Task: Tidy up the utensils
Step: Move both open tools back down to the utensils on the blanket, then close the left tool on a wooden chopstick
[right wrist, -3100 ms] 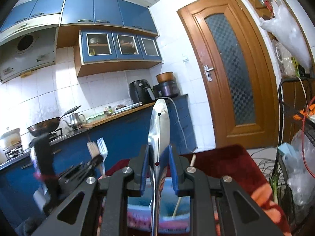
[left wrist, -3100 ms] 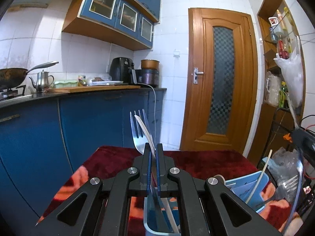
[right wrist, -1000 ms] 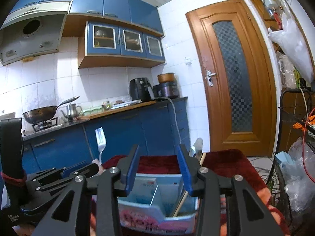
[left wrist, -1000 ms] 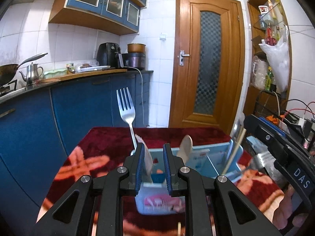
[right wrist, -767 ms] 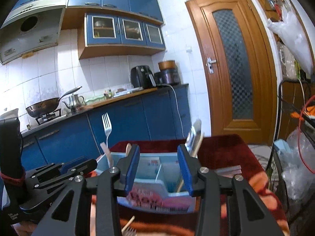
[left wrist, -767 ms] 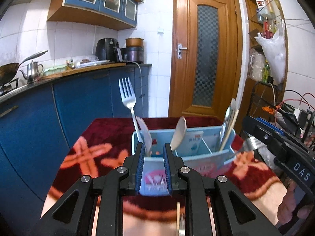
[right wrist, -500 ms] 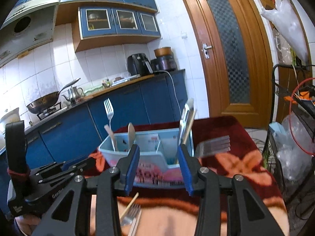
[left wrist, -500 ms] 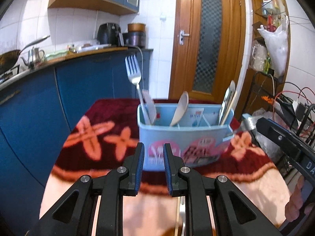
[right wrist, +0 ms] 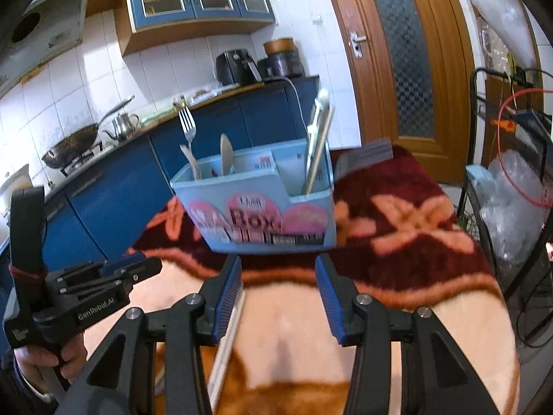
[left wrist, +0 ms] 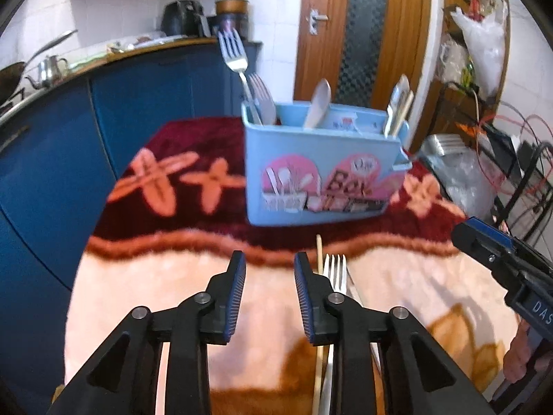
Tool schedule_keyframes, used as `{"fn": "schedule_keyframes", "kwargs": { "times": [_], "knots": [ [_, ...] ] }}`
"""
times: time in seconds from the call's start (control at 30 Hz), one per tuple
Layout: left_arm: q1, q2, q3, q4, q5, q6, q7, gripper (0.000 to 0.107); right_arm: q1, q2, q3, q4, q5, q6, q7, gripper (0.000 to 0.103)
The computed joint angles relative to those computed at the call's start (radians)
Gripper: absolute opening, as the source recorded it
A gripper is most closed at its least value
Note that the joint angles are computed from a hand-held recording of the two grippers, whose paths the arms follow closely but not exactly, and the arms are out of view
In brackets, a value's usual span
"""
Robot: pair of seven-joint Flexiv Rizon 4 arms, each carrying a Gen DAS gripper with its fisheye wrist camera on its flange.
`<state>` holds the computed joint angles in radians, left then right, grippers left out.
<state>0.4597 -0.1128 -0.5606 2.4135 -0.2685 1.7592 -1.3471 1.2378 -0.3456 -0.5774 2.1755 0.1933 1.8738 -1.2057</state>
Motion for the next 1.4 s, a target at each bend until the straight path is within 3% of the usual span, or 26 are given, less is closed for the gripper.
{"fn": "schedule_keyframes", "kwargs": {
  "times": [0.27, 0.33, 0.43, 0.67, 0.9, 1.0, 1.23, 1.4],
  "knots": [
    [-0.115, -0.036, 0.096, -0.028, -0.061, -0.094, 0.057, 0.03, -0.097, 0.001, 0.106, 0.032, -0.033, -0.024, 0.056, 0.05],
    [-0.167, -0.047, 0.152, -0.042, -0.058, -0.112, 0.055, 0.03, -0.113, 0.001, 0.119, 0.037, -0.041, -0.026, 0.071, 0.05],
    [-0.233, -0.059, 0.22, -0.058, -0.061, -0.13, 0.059, 0.03, -0.143, 0.001, 0.145, 0.043, -0.054, -0.028, 0.089, 0.05],
    [-0.336, -0.078, 0.3, -0.08, -0.112, -0.157, 0.11, 0.03, -0.197, -0.004, 0.196, 0.046, -0.083, -0.035, 0.124, 0.05],
    [-0.484, -0.119, 0.463, -0.143, -0.051, -0.205, 0.069, 0.03, -0.226, -0.007, 0.219, 0.051, -0.101, -0.034, 0.145, 0.05],
    [-0.494, -0.13, 0.475, -0.158, -0.044, -0.216, 0.067, 0.03, -0.238, -0.009, 0.229, 0.051, -0.103, -0.033, 0.15, 0.05],
    [-0.581, -0.165, 0.597, -0.233, 0.089, -0.262, -0.037, 0.03, -0.272, -0.013, 0.263, 0.049, -0.111, -0.031, 0.159, 0.05],
    [-0.582, -0.179, 0.607, -0.272, 0.143, -0.295, -0.068, 0.029, -0.297, -0.017, 0.288, 0.046, -0.116, -0.03, 0.162, 0.05]
  ]
}}
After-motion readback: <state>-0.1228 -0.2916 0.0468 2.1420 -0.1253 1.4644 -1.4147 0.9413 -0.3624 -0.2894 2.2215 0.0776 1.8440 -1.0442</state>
